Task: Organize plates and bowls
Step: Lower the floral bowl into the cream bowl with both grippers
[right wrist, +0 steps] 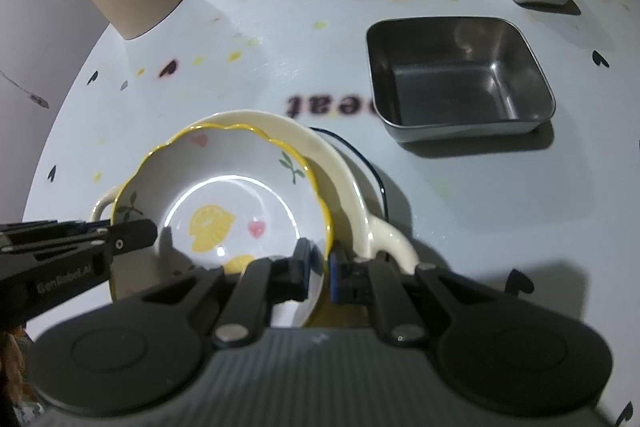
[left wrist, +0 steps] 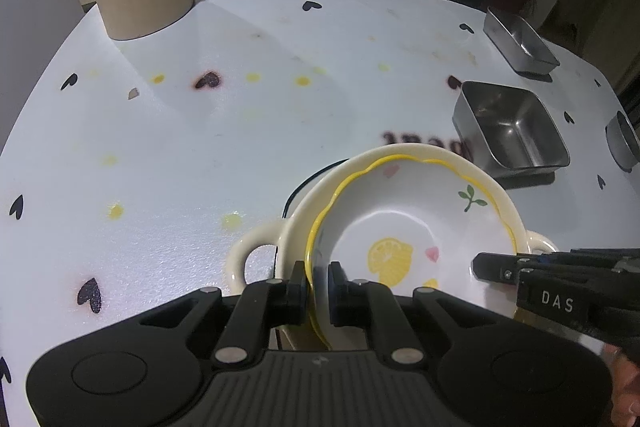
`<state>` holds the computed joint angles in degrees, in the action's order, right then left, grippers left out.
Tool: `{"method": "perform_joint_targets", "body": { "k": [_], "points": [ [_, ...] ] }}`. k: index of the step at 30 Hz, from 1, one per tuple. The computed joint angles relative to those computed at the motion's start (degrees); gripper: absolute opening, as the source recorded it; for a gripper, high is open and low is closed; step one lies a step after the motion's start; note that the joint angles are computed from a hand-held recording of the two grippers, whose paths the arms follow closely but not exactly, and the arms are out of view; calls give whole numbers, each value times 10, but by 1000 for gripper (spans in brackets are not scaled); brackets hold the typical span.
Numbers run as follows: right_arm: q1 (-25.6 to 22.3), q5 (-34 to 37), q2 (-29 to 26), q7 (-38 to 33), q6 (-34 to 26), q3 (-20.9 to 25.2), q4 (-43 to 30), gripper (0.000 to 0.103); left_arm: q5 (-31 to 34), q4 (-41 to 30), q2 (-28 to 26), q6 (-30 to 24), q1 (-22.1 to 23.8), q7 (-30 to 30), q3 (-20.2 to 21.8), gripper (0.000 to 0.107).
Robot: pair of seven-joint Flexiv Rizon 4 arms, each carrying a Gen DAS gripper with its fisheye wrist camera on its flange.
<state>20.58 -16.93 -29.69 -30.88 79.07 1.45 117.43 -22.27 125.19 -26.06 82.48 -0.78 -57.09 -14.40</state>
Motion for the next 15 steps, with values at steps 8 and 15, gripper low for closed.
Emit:
{"method": "perform_joint_targets", "body": {
  "k": [8, 15],
  "points": [
    [-13, 13, 0, -16, -2, 13, -3, 10, 8, -2, 2, -5, -8, -7, 11, 12],
    [-9, 14, 1, -16, 1, 9, -2, 10, 21, -4, 6, -5, -19, -17, 26, 13]
  ]
}}
